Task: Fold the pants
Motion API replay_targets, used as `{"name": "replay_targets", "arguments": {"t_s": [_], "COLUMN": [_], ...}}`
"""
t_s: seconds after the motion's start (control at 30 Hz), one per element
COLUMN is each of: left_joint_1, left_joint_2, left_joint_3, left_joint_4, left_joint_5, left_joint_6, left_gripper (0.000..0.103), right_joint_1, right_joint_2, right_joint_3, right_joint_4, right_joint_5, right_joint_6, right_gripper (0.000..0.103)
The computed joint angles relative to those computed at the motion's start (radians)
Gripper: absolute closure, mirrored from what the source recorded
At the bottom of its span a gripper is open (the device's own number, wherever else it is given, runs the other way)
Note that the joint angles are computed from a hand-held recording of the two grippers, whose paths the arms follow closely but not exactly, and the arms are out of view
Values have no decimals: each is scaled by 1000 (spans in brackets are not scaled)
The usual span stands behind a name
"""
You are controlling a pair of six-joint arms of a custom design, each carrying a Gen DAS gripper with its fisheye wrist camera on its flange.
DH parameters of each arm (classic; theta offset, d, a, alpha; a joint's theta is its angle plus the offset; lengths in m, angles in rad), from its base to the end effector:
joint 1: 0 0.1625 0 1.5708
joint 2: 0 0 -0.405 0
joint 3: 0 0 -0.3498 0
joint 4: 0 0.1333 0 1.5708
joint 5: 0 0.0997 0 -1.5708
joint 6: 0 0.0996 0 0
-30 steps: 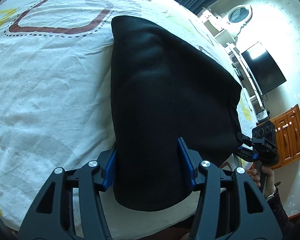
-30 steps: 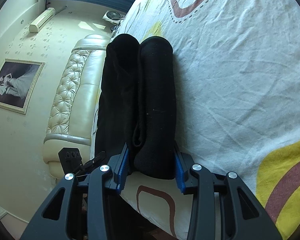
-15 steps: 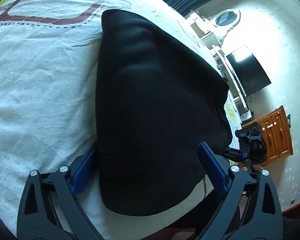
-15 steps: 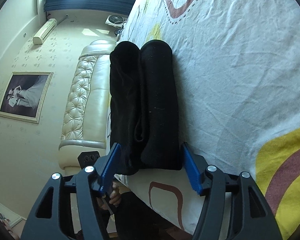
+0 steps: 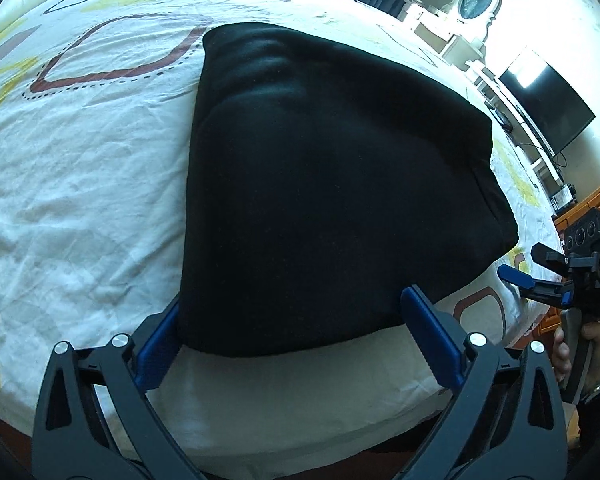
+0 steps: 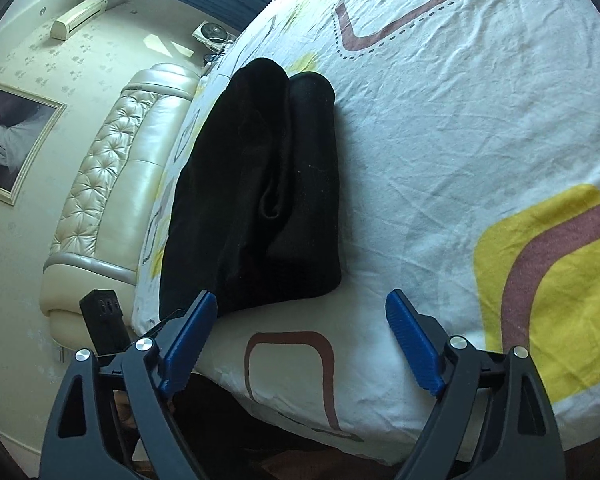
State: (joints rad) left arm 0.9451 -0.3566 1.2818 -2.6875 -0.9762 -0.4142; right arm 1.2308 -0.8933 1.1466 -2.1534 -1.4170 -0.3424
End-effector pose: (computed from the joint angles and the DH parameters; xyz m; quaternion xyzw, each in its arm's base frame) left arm -0.2588 -0.6810 -0.0375 0.0726 0.9494 -0.2242 0.2076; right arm -0.0996 -0.7271 0.3295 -0.0138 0.9835 -0.1794 0.0167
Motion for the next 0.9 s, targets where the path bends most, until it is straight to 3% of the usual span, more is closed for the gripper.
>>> {"name": "replay_targets", "arguments": {"t_s": [0.13,0.23,0.4,0.53,0.63,0.73,0.9], "left_joint_1": [-23,-52,-91,-136,-161,-174,-178], "left_joint_2": [-29,-36,-54,-54,-43,-32,-23], "left_joint_3": [44,67,136,178,182,178,147], "left_joint_4": [44,86,42,-23,-66,-97,-74], "left_joint_5": [33,71,109,209,271,303,287], "left_joint_6": [-53,-95,-174,-161,-98,-56,-40], "left_gripper": [2,2,2,2,2,2,2], "right_joint_1": [0,21,79,112,125,129,133], "right_joint_2": [-43,-74,-103,-114,-109,-100,-96], "right_joint_3": [80,140,234,320,355,363,386], "right_joint_4": [-76,-152,-328,-519,-600,-620,-650], "right_joint_5": [-44,-122,-283,-354,-374,-384,-400], "right_joint_6": [31,11,-93,-195,-261,-276,-278], "right_gripper": [17,17,17,17,17,17,17]}}
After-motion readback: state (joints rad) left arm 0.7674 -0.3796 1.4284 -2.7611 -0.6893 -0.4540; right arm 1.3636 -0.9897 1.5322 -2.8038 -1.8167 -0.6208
